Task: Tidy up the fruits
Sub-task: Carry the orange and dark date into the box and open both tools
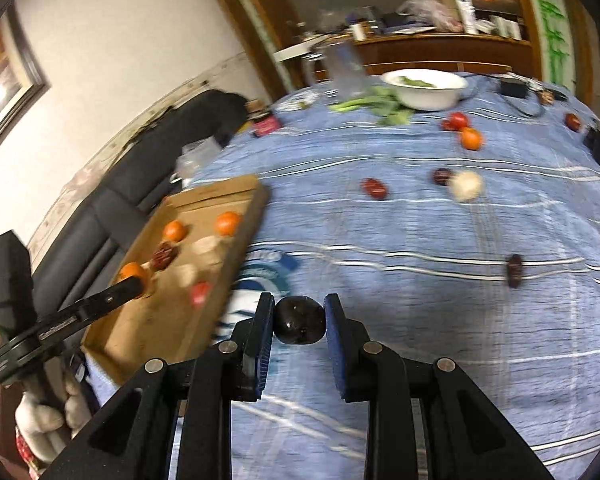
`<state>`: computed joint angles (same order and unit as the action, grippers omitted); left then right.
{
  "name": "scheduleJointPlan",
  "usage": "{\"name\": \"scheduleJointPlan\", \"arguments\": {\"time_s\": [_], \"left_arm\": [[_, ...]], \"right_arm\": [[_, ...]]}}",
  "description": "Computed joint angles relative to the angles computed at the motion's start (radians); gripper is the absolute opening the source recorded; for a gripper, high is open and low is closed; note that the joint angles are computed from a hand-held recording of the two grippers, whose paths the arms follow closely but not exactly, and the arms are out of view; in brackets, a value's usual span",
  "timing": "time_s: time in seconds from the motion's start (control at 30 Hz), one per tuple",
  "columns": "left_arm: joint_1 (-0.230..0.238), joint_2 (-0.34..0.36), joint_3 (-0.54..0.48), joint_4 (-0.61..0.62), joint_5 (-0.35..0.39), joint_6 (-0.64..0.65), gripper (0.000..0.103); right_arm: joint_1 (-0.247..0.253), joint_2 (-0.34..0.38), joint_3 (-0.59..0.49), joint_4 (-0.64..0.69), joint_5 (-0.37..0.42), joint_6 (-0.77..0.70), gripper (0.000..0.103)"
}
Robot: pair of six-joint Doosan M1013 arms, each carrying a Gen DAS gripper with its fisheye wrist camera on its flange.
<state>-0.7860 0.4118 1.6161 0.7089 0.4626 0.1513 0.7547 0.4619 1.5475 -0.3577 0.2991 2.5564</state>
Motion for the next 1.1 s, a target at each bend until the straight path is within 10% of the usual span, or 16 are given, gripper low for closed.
{"name": "scheduleJointPlan", "arguments": {"time_s": [0.4, 1.1], "left_arm": [[0.014, -0.010, 0.038, 0.027, 0.114, -0.023, 0.033], [0.023, -0.015, 0.047, 0.056, 0.133, -0.061, 0.048]], "right_arm": [[0.065, 0.118, -0.186, 0.296, 0.097, -0.395, 0.028], [0.113, 0.234, -0.347, 0.118, 0.260, -0.373, 0.030]]}}
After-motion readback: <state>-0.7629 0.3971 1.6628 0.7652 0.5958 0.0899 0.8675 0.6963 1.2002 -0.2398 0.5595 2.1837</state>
